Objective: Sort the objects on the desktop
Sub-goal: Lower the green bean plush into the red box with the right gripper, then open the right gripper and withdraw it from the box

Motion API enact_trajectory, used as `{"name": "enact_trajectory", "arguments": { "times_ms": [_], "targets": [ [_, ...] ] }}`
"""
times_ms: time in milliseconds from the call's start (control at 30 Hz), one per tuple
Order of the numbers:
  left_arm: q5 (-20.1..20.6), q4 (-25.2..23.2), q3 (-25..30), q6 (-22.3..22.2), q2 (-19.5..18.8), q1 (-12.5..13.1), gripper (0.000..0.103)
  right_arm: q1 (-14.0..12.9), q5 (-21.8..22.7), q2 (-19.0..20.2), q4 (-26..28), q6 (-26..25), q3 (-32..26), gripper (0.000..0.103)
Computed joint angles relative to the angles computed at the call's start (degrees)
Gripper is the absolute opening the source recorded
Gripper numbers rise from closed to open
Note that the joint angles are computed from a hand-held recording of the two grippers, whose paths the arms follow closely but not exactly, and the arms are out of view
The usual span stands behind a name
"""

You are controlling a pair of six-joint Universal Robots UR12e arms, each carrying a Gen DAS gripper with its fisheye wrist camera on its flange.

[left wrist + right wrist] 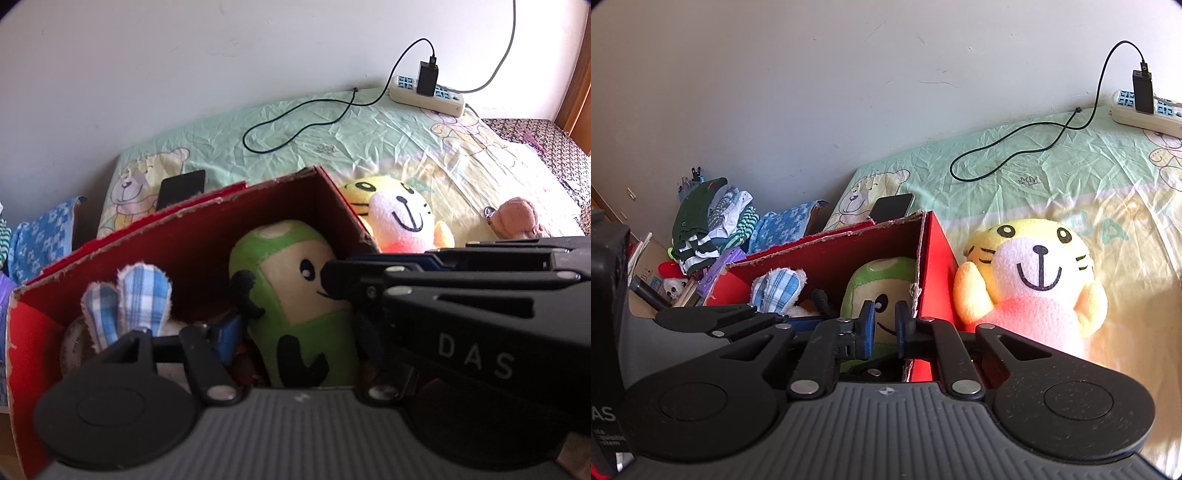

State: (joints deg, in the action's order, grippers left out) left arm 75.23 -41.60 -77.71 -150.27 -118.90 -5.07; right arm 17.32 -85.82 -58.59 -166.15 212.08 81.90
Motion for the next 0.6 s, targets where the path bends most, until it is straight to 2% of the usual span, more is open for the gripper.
{"name": "enact_trajectory", "arguments": {
  "times_ms": [200,400,500,600],
  "targets": [
    [0.70,-0.55,-0.72,1.39,0.82,-0.04,0.067,0.58,-1.49,-0.48,0.75,1.85,0.50,0.011],
    [1.45,-2.18,-0.54,1.68,1.25,0.00,0.074,0.77,-1.60,-0.91,-0.43,5.44,1.47,0.014],
    [2.20,-2.14,-0.59,1.33,1.52,-0.09,0.074,0.37,-0.18,-1.09,-1.55,6.71,2.06,0.014],
    [3.36,-0.92,-0.86,0.15,1.74,-0.28,0.075,-0.44,3.08,-1.16,-3.12,8.16,2.72,0.017]
  ]
}}
